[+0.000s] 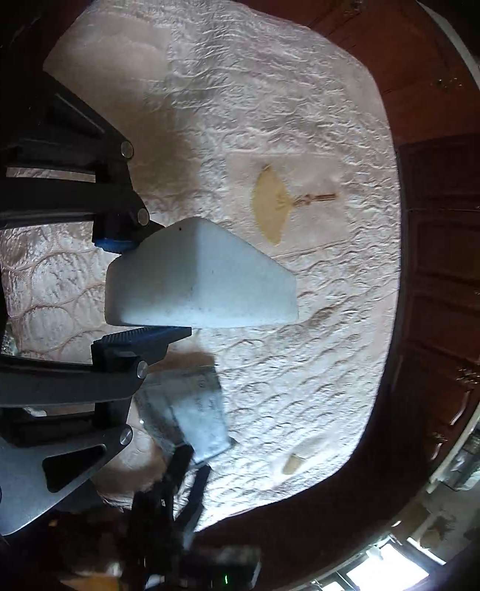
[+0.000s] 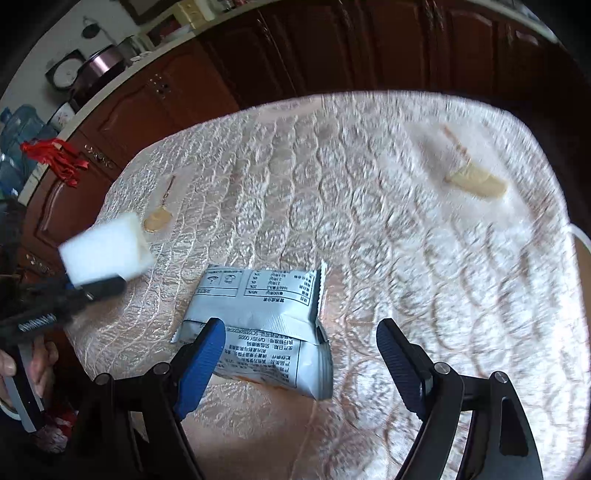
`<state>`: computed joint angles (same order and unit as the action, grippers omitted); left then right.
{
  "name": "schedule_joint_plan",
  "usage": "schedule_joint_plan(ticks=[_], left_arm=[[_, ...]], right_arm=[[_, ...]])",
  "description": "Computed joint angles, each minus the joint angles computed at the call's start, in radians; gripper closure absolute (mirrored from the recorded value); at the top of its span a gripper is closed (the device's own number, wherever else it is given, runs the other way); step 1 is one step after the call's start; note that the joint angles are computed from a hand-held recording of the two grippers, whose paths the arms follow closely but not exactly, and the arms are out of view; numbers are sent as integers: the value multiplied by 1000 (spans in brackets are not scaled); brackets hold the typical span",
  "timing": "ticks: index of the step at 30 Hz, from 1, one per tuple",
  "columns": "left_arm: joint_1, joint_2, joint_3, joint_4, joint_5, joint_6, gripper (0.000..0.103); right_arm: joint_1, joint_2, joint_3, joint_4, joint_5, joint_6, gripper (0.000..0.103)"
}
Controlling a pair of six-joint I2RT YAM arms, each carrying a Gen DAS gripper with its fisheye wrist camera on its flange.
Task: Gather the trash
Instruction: 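Grasp the white sponge with the left tool while the right tool grasps the grey wrapper, then carry both items over the white bin and open both tools to drop them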
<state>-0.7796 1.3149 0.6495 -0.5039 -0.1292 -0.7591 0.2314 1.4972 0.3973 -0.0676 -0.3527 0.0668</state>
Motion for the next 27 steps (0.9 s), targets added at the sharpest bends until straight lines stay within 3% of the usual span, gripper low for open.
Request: schedule_joint_plan(ticks=[4, 6, 11, 19, 27], left_arm=[[-15, 20, 34, -12, -15, 5, 72], [-28, 44, 50, -10, -25, 6, 72], [-48, 84, 72, 28, -22, -2, 72], [-65, 124, 168, 34, -23, 19, 72], [-124, 263, 351, 36, -32, 43, 72]], right_arm=[[1, 122, 23, 88, -81, 44, 22], [18, 131, 21, 121, -113, 23, 49], [7, 58, -19, 114, -135, -6, 68], [-148, -223, -48, -78, -143, -139, 70], [-411, -353, 14, -248, -196, -290, 70]])
